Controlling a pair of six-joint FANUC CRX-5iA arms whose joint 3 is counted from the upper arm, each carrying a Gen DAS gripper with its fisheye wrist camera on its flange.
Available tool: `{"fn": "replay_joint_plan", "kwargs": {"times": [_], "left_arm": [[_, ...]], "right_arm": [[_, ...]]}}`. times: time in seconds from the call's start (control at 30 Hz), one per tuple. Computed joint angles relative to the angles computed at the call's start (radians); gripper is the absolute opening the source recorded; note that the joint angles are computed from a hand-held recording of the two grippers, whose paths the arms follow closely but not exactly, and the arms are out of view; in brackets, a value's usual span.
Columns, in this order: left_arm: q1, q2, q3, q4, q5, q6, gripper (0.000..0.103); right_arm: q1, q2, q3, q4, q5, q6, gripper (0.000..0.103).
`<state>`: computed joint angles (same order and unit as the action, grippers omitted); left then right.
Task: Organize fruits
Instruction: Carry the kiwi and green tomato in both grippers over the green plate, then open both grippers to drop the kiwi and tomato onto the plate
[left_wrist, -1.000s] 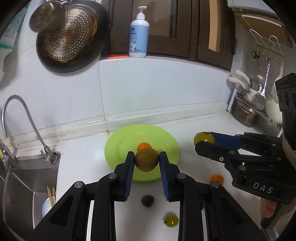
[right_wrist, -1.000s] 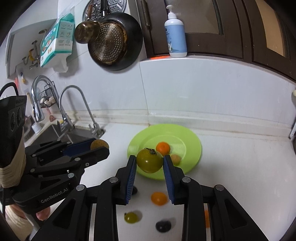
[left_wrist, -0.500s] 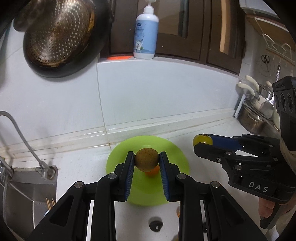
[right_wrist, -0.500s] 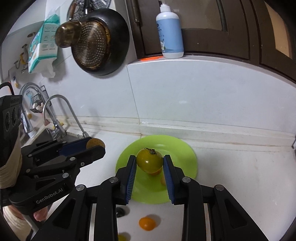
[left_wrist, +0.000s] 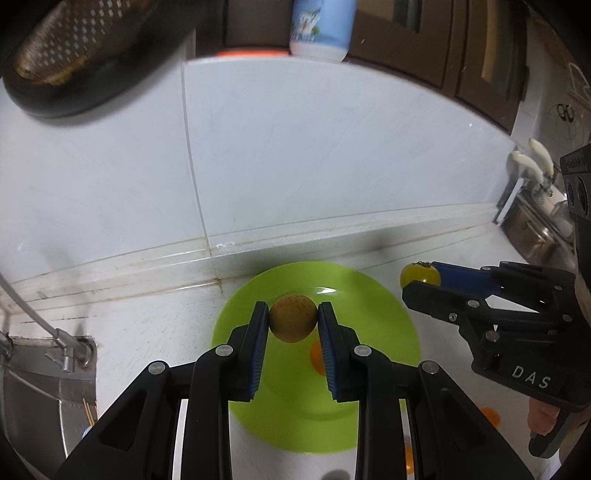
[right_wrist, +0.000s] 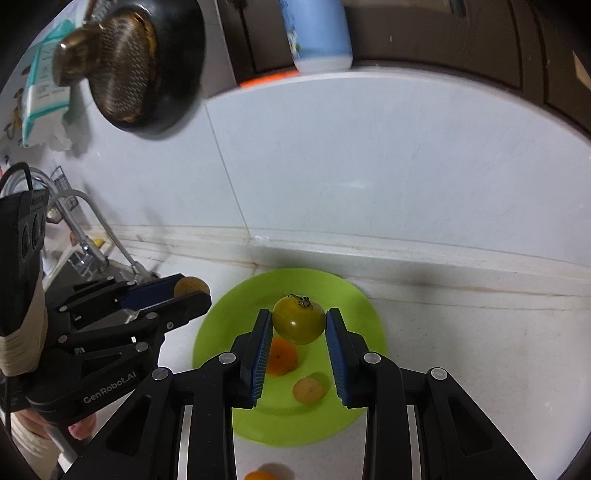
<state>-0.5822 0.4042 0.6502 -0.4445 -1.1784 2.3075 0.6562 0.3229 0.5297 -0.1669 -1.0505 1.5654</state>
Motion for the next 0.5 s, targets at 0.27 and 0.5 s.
{"fn": "replay_joint_plan", "kwargs": {"times": [0.27, 0.5], "left_arm": [[0.058, 0.067, 0.027, 0.080, 0.006, -0.060, 0.028], [0.086, 0.116, 0.058, 0.121, -0.006, -0.087, 0.028]], "right_arm": [[-0.017, 0.115, 0.105, -0.016, -0.070, 0.018, 0.031], [-0.027, 0.182, 0.172, -0.015, -0.126, 0.045, 0.031]]}}
